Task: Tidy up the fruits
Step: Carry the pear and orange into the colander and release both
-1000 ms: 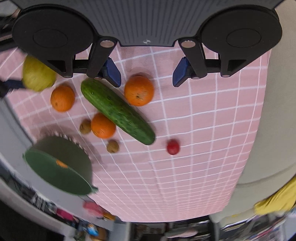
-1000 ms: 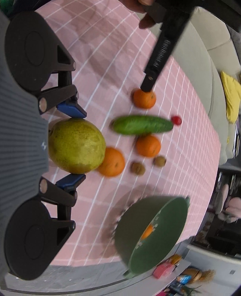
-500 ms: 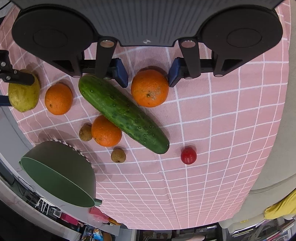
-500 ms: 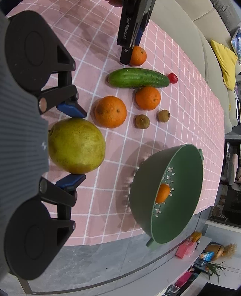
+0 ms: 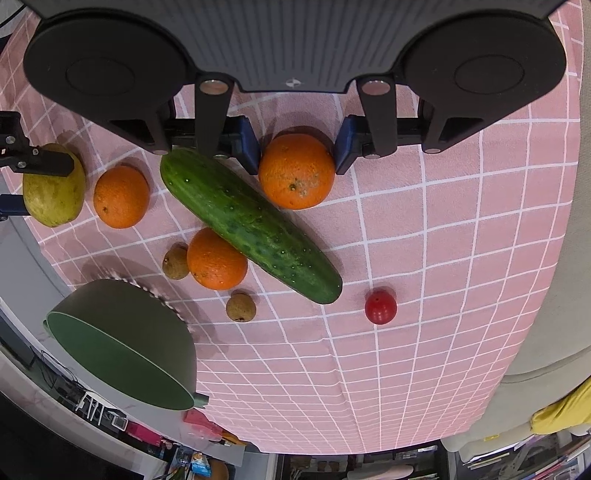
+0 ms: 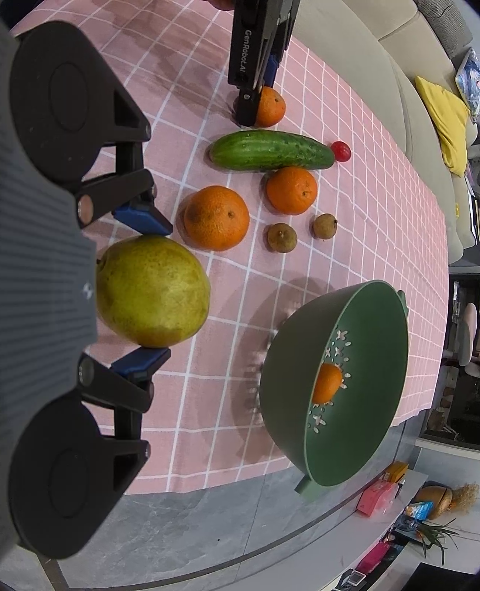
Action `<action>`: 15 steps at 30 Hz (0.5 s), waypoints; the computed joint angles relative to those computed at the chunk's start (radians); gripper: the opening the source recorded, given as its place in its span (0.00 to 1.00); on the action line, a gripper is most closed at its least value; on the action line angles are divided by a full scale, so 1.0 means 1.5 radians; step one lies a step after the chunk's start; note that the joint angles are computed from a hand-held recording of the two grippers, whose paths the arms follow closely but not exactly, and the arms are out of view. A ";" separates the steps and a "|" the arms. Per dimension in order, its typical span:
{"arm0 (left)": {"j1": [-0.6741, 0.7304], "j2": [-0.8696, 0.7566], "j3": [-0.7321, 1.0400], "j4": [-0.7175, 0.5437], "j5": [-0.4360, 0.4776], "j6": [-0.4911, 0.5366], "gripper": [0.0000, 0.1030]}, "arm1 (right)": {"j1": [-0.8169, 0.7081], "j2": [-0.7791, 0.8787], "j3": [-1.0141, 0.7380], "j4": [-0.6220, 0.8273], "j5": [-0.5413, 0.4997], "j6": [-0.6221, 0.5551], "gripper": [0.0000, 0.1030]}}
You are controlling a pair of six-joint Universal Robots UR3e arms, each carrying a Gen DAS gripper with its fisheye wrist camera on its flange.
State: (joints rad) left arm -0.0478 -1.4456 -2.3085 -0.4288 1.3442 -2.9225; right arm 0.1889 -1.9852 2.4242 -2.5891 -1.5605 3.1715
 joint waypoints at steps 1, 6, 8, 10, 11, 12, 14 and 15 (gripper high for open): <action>0.001 0.004 -0.001 -0.002 -0.001 0.002 0.47 | 0.000 0.000 0.000 0.000 0.000 0.000 0.60; 0.022 0.068 -0.024 -0.041 -0.015 0.029 0.47 | -0.012 -0.013 0.002 0.011 0.007 -0.006 0.60; 0.044 0.137 -0.042 -0.089 -0.024 0.055 0.47 | -0.026 -0.025 0.002 0.018 0.021 -0.011 0.60; 0.076 0.215 -0.046 -0.165 -0.047 0.084 0.47 | -0.044 -0.041 -0.005 0.032 0.036 -0.019 0.60; 0.089 0.244 -0.041 -0.201 -0.058 0.094 0.47 | -0.053 -0.049 -0.010 0.038 0.046 -0.022 0.60; 0.102 0.271 -0.036 -0.233 -0.072 0.104 0.47 | -0.069 -0.061 -0.018 0.051 0.063 -0.032 0.60; 0.101 0.296 -0.016 -0.267 -0.082 0.106 0.47 | -0.108 -0.087 -0.038 0.081 0.102 -0.055 0.60; 0.093 0.299 -0.007 -0.270 -0.080 0.099 0.47 | -0.132 -0.103 -0.050 0.097 0.125 -0.070 0.60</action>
